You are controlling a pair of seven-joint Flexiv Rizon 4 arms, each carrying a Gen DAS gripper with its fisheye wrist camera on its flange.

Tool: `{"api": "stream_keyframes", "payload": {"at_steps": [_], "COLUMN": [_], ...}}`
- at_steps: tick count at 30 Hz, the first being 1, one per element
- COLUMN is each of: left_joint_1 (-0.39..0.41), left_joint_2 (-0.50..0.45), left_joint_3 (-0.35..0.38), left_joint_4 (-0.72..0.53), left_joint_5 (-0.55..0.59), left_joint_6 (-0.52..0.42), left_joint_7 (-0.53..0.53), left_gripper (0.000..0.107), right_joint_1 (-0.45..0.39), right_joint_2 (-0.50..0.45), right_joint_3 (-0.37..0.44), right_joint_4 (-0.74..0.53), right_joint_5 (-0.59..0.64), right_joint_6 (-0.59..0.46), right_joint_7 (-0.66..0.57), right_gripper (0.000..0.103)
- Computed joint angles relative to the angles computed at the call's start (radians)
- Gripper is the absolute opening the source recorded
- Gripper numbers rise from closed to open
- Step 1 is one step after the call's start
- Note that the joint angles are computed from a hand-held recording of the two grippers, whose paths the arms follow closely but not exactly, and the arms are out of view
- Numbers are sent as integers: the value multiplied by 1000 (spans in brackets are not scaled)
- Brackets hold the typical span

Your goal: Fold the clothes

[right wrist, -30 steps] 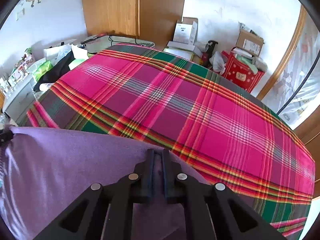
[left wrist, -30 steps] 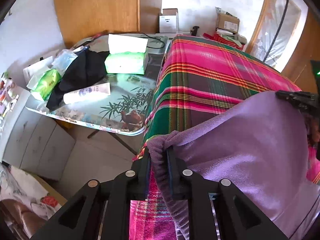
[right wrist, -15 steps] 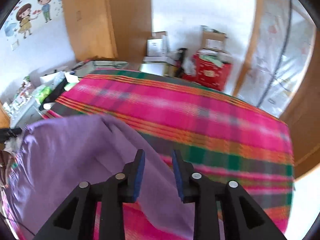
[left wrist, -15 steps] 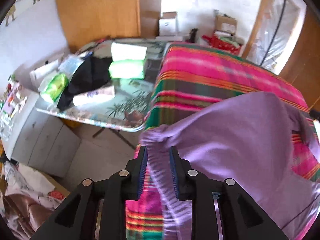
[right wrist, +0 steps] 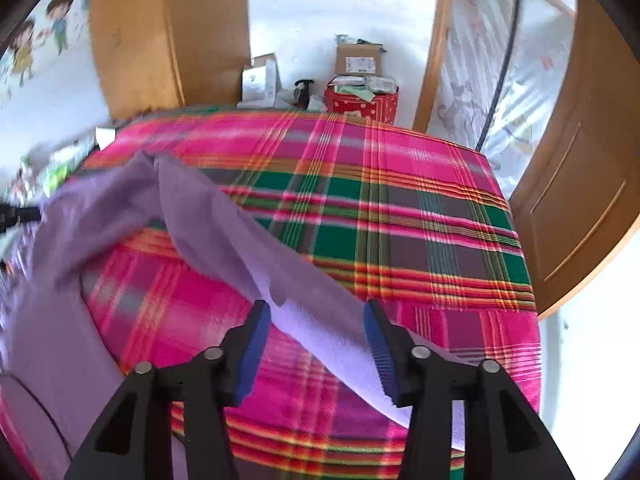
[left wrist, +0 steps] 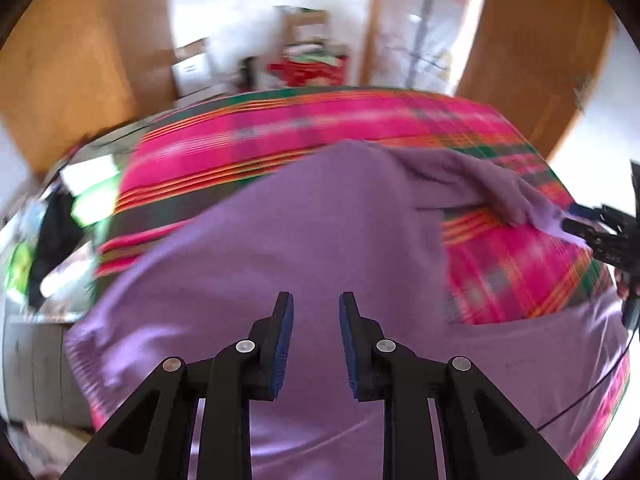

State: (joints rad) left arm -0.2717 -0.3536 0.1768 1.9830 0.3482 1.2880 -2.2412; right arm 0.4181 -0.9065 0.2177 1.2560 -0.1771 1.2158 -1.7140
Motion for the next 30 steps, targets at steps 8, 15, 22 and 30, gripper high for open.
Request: {"api": "stream_keyframes", "payload": {"at_steps": [8,15,22,30], "left_joint_1": [-75,-115,-130,-115], "left_joint_2": [-148,-178,-197,-216], "left_joint_3": [-14,-11,-26,-50], "left_joint_4": [-240,-310,-353,-375], "left_joint_5": [41,89,125,103], "left_joint_6": [-205,-303,-358,-355], "left_joint_7": [32,38,46,72], "left_gripper": [24,25,25,31], "right_joint_1": [45,11,7,20], "right_joint_2": [-17,-58,-81,-162], "right_joint_3": [-81,-36,-49,-77], "right_joint_4": [26,-44,-106,-297], "right_joint_5": [-85,-62,-20,-14], "right_joint_6": [6,-11,48,-12], "right_joint_7": [5,17,89,195], "right_gripper": [52,28,12,12]}}
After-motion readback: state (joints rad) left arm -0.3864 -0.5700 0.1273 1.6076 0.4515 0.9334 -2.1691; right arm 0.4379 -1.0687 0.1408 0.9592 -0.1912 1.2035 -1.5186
